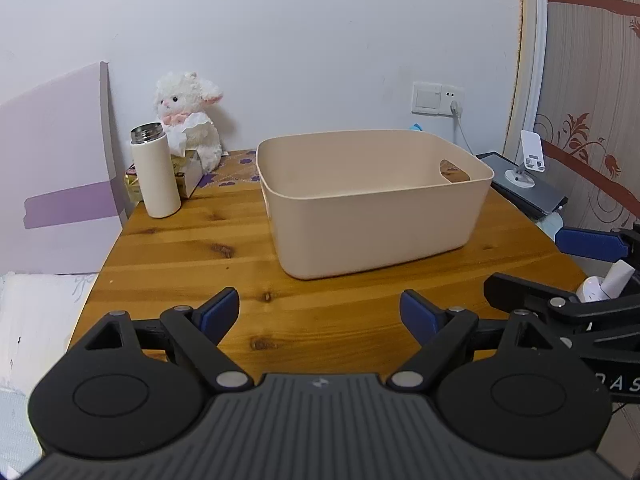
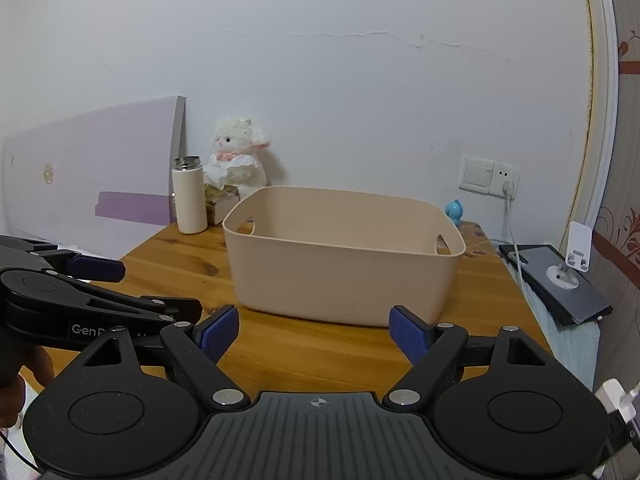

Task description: Organize objects

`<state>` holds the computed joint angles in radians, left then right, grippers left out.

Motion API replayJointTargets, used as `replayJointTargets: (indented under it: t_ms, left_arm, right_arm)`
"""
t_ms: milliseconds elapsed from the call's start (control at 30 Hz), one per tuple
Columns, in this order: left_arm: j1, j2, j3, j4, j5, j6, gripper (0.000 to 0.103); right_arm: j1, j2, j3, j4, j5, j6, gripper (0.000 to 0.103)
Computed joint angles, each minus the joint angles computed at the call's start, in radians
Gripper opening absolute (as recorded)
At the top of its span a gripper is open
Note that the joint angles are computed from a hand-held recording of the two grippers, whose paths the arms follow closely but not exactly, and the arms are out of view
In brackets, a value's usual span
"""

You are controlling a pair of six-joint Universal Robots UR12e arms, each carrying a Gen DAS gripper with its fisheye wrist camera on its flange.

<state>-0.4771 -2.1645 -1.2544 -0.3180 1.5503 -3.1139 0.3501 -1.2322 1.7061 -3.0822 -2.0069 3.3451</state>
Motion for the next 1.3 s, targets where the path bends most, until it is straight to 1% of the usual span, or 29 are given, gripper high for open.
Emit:
replayJointTargets:
  t_ms: [100,233,400,667,867,1167,1300]
  left_arm:
    - [-0.005,0.013,-0.02,0.001,0.016,-0.005,0.088]
    - [-0.004,0.028,-0.038,-0.017,0.009,-0.014,0.088]
    - [-0.008,0.041,-0.055,-0.017,0.021,-0.012,0.088]
    - [-0.01,0.049,-0.061,-0.036,0.014,-0.008,0.088]
    - [-0.01,0.053,-0.062,-0.044,0.006,-0.019,0.088]
    - [-0.017,0.056,-0.069,-0.027,0.039,-0.002,0.088]
    - [-0.013,0.058,-0.068,-0.039,0.021,-0.015,0.088]
  right_arm:
    - [0.005,-0.008,0.012,-0.003,0.001,-0.002,0.084]
    - [0.006,-0.02,0.027,0.003,0.023,0.011,0.085]
    - [0.009,-0.032,0.041,0.002,0.029,0.014,0.085]
    - [0.01,-0.041,0.052,0.003,0.029,0.018,0.085]
    - [0.011,-0.048,0.06,-0.007,0.024,0.017,0.085]
    - [0.008,-0.053,0.066,-0.007,0.038,0.022,0.085]
    - [0.007,-0.055,0.067,-0.008,0.041,0.024,0.085]
